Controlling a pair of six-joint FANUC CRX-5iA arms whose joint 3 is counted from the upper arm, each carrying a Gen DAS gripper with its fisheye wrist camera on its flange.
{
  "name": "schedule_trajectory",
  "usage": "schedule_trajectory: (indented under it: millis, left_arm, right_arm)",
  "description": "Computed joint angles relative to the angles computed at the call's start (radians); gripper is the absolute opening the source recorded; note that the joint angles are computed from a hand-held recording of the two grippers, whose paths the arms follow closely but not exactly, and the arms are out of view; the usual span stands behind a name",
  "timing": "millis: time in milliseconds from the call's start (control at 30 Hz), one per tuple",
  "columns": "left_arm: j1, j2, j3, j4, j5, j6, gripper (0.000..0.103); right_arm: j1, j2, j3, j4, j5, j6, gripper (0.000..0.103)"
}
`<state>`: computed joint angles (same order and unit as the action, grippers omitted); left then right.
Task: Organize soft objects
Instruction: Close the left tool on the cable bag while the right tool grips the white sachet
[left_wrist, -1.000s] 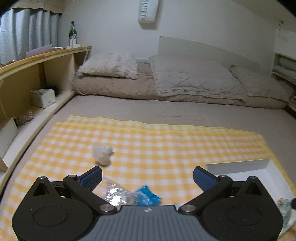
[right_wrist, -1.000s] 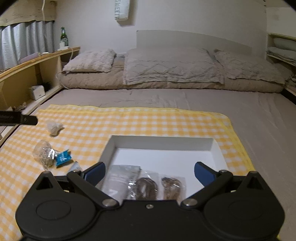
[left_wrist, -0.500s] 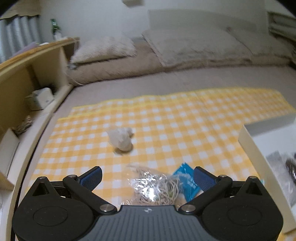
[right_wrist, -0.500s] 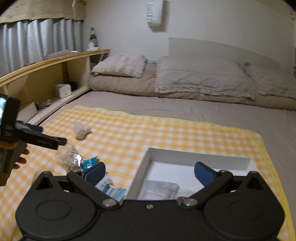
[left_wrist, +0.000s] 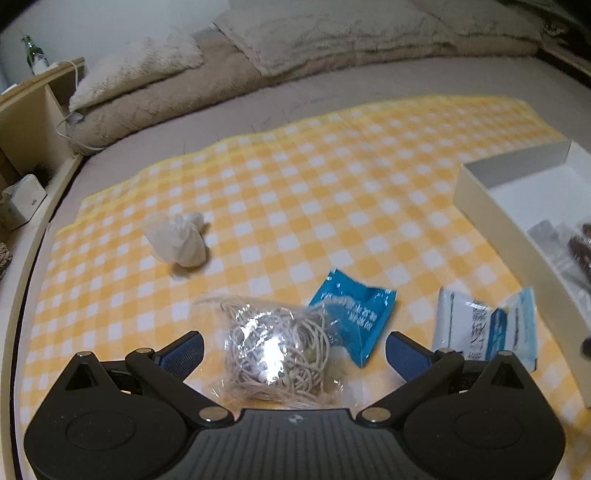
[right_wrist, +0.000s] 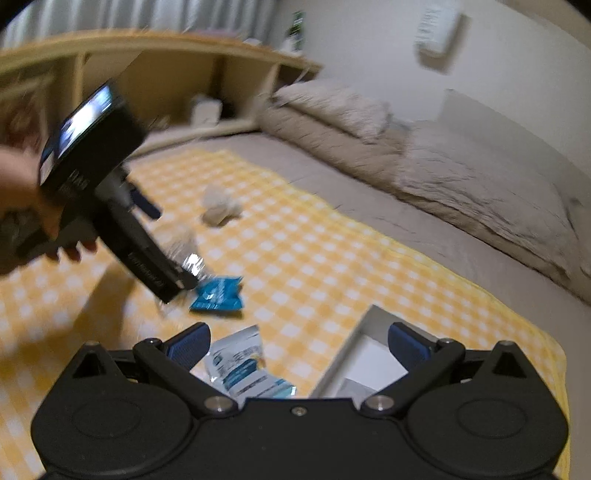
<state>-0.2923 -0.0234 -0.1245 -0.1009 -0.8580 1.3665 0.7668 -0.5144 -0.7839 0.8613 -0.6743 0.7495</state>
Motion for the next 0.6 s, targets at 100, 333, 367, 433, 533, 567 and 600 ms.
schedule_trajectory:
  millis: [100,333,367,433,533,567,600]
  left_arm:
    - [0.011,0.016,0.005,0.003,-0.012,-0.010,0.103]
    - [0.039,0.042,0.013,0.009,-0.021,-0.013,0.103]
    - [0.041,0.045,0.013,0.012,-0.020,-0.014,0.103]
    - [0.047,0.056,0.017,0.019,-0.020,-0.020,0.103]
    - [0.054,0.072,0.024,0.022,-0.025,-0.023,0.103]
    - [0.056,0.075,0.026,0.023,-0.025,-0.023,0.103]
    - [0.060,0.080,0.027,0.027,-0.024,-0.024,0.103]
  right_arm:
    - [0.006,0.051,0.023,-0.042,0.005,0.093,0.103]
    - [0.005,0.161,0.077,-0.143,0.007,0.333,0.102]
    - [0.003,0.174,0.087,-0.166,0.007,0.365,0.101]
    - [-0.003,0.200,0.116,-0.236,0.001,0.437,0.096]
    - [-0.003,0.233,0.150,-0.302,-0.031,0.509,0.095]
    - [-0.003,0.243,0.155,-0.309,-0.040,0.526,0.094]
    - [-0.004,0.253,0.158,-0.314,-0.044,0.538,0.092]
